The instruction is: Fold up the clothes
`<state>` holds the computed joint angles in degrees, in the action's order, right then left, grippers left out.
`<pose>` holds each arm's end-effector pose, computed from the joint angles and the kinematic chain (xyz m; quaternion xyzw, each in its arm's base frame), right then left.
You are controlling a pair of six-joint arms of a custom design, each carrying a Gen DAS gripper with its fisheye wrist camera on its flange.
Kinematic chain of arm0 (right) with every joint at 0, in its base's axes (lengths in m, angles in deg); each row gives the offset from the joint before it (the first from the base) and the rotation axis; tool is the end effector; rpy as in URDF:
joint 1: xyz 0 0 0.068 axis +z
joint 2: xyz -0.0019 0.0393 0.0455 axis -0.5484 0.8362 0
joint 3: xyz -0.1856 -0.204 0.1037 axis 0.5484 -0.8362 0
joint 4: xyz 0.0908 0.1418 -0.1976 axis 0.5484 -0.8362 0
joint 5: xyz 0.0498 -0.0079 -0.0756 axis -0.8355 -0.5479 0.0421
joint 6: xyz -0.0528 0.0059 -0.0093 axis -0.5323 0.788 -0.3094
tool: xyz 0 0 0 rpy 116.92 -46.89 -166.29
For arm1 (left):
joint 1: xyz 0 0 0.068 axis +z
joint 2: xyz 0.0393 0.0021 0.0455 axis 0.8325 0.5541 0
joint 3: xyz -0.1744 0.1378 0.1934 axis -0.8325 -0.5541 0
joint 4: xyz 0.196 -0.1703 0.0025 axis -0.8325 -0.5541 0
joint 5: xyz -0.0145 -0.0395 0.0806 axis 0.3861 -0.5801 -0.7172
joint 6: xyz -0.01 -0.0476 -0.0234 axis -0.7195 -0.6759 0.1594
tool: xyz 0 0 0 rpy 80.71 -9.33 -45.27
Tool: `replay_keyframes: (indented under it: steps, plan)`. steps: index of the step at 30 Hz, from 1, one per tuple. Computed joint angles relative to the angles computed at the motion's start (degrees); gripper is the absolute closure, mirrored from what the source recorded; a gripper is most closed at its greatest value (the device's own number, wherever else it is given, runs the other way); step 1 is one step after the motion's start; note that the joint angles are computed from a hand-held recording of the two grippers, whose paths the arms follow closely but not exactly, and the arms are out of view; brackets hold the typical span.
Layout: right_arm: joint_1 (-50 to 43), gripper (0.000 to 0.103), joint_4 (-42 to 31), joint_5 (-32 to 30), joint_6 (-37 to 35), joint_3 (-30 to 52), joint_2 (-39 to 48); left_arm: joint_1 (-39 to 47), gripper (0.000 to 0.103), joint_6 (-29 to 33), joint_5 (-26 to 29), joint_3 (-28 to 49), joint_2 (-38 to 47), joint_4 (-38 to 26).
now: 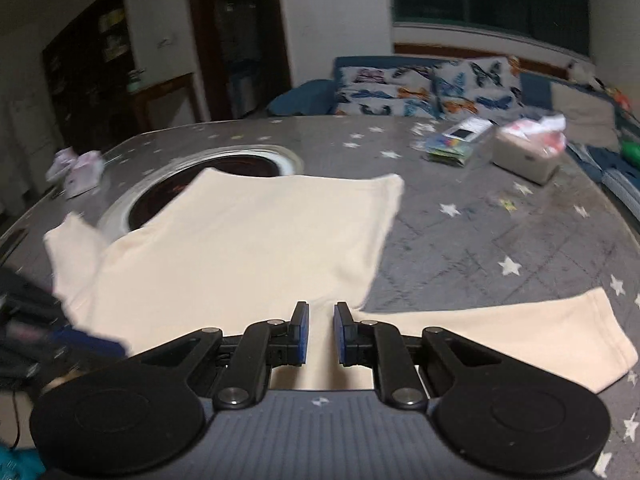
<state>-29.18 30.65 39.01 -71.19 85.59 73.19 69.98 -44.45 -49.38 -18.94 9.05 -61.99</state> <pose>0.3000 0.0408 0.1603 -0.3105 0.8497 0.2056 0.3732 0.1376 0.0164 0.1467 0.0731 0.9016 -0.1344 0.4046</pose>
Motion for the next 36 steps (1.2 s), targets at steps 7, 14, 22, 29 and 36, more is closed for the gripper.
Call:
replay_keyframes:
  steps: [7,14,22,29,36]
  plan:
    - [-2.9,0.084,3.8,-0.3,2.8,0.4,1.8,0.7,0.093,0.0,0.8,-0.4,-0.9,-1.0]
    - [-7.9,0.085,3.2,1.5,-0.6,-0.3,2.9,0.8,0.093,-0.4,1.0,-0.3,0.5,0.4]
    - [-15.9,0.084,7.2,5.5,-1.0,-0.4,4.0,0.5,0.091,-0.5,0.6,-0.3,-0.2,-0.2]
    - [-18.6,0.082,8.1,7.4,1.2,2.3,5.6,-0.7,0.078,-2.5,-0.8,0.0,-2.1,-1.4]
    - [-15.7,0.069,8.9,7.2,2.2,3.1,6.5,6.5,0.072,-3.9,1.0,1.2,-2.8,-1.6]
